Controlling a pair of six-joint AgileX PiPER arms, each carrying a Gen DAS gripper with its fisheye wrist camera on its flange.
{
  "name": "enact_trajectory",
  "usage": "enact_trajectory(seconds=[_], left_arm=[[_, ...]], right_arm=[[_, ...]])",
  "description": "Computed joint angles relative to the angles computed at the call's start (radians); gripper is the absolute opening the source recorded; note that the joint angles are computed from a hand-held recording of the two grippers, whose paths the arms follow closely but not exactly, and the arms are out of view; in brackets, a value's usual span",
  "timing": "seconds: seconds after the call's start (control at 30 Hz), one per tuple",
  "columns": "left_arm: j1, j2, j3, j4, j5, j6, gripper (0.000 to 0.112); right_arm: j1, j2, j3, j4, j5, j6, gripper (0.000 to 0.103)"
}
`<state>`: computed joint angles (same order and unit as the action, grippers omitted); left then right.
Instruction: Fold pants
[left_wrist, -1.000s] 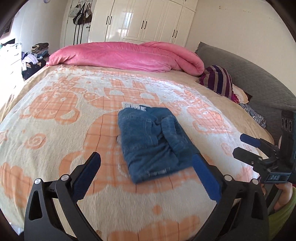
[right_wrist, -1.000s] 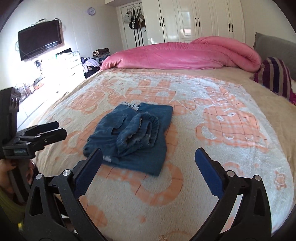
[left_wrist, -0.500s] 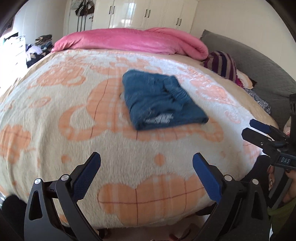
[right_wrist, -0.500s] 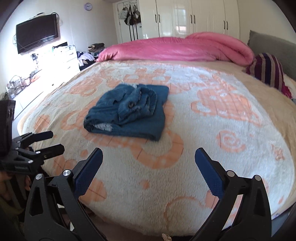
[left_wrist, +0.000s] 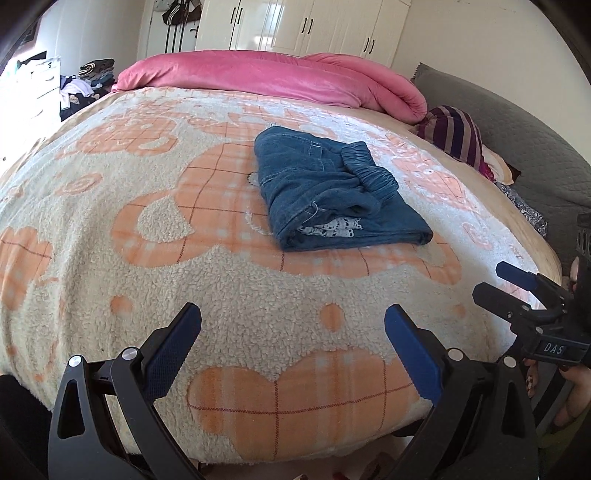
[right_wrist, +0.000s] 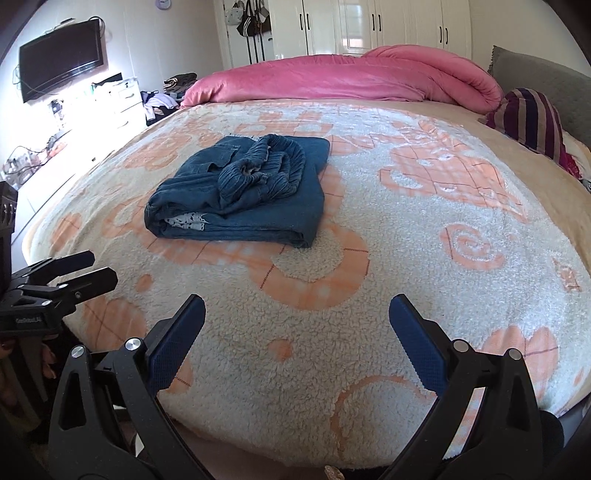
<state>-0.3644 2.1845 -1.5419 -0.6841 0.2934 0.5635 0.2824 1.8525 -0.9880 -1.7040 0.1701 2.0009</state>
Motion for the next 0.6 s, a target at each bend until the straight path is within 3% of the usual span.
enact_trajectory(seconds=[0.6], left_arm=[[-0.008,-0.007,-0.002,0.068,-0.002,-0.064,0.099]], right_arm=[[0.000,0.002,-0.002,0.008,-0.002,-0.001,0.094]])
